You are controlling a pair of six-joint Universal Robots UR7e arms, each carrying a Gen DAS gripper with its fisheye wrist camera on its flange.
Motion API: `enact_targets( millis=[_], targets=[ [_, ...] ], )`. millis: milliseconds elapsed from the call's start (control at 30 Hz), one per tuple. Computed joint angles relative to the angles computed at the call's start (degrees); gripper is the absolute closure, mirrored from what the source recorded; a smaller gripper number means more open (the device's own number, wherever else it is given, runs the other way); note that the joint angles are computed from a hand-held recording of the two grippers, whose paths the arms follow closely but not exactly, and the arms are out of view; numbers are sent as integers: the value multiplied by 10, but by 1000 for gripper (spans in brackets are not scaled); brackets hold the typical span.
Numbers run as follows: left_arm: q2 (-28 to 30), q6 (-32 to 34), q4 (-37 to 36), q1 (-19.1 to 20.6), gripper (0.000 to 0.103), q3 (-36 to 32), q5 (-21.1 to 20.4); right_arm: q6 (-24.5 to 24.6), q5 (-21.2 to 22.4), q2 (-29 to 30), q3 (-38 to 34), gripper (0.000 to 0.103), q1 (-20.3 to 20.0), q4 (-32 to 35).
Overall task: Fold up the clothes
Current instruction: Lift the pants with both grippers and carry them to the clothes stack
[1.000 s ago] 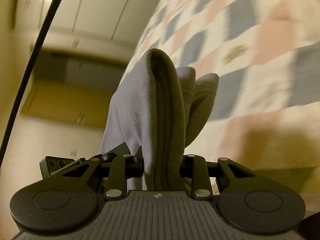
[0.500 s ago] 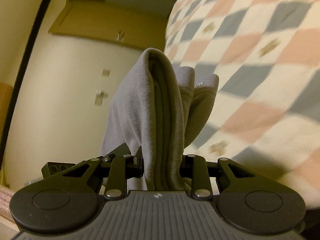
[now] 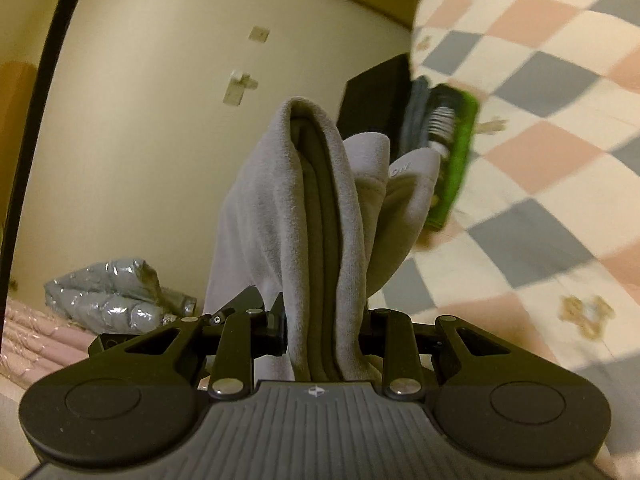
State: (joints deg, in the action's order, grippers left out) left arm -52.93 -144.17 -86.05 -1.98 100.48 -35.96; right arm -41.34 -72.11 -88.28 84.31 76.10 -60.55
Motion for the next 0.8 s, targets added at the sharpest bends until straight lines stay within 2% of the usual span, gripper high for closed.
enact_targets(
  millis=[67,200,367,500,633,800],
  targets=[
    [-29,-15,41,2,81,9,1,24,13,9,20,75,28,-29],
    [-118,20,59,17,81,65,13,82,47,32,76,74,73,-127],
    [-255,129,45,58,81,135,28,175,84,79,139,74,127,-281],
    [-340,231,30,98,81,159,41,259,102,130,163,73,164,-395],
    [-409,331,-28,144,81,194,52,313,104,190,155,73,193,-473],
    [-458,450,-162,212,81,246,43,361,77,263,125,72,211,-525]
  ],
)
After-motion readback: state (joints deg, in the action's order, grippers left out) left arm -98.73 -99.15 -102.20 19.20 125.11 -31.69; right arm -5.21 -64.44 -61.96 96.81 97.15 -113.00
